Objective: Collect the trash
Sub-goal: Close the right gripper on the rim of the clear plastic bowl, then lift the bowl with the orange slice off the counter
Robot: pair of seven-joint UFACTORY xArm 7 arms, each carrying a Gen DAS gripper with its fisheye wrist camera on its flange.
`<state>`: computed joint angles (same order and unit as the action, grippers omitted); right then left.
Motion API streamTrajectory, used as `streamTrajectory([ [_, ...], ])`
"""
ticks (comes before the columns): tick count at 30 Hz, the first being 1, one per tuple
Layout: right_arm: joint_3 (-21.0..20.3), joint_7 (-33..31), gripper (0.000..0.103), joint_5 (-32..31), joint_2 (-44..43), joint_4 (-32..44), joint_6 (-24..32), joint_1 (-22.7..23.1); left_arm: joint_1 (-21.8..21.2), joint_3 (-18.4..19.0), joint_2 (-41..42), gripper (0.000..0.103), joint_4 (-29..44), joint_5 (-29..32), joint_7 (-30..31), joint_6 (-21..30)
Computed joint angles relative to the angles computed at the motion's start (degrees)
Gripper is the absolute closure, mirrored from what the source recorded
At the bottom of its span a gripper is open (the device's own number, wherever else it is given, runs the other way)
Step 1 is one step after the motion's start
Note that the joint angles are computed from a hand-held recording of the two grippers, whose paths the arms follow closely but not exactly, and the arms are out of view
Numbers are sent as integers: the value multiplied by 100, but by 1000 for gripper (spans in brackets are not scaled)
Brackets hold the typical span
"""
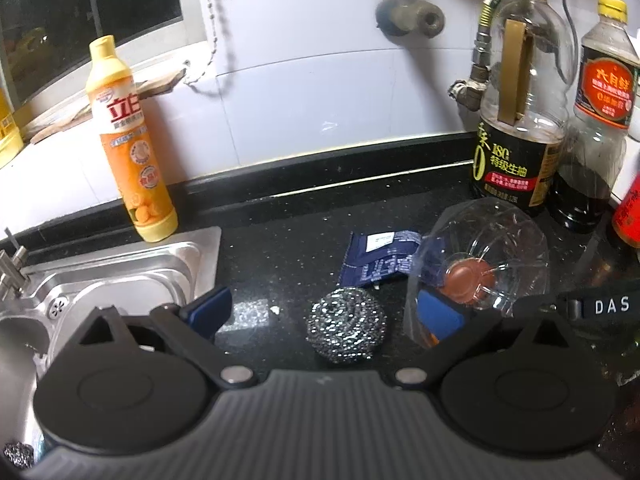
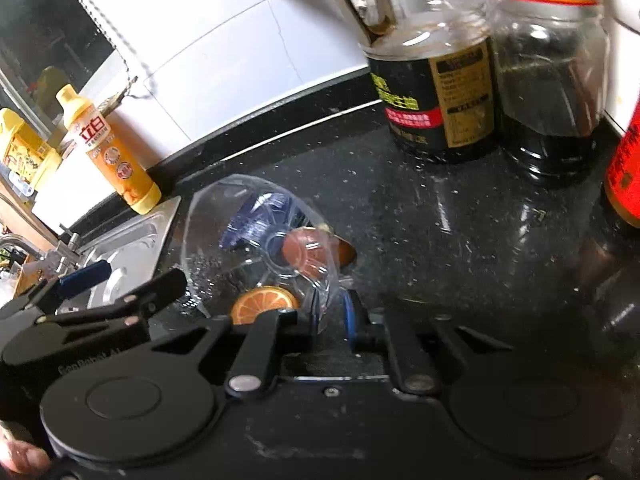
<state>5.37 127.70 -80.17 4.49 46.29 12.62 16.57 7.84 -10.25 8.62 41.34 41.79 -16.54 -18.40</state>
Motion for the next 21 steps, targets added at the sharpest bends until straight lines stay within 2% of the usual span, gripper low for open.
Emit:
streamTrajectory([
  [5,-20,357,90,-239,-34,-132,-58,-40,128,-123,-67,6,-100,539,-388,-137],
  [7,-11,466,90,-317,-52,-170,-55,-55,-120,35,-134,8,-229,348,-189,-217],
  [11,-4,760,90,-541,-121,-298,-90,-115,-704,350,-197,13,-447,-508,679,-388],
  [12,-10,928,90,-698,-132,-321,-134,-142,-703,336,-178,16,-428,-476,664,-400],
  [13,-5,1009,90,-766,-160,-350,-157,-166,-641,287,-158,22,-385,-297,521,-388],
  [17,26,1425,89,-1175,-242,-428,-211,-252,-162,-63,-16,55,-102,1136,-630,-279],
  [19,50,1540,90,-1292,-284,-468,-204,-282,-268,-9,-1,63,-138,1178,-606,-243],
  [21,56,1779,90,-1518,-320,-496,-261,-321,-405,55,33,65,-198,1004,-428,-197],
])
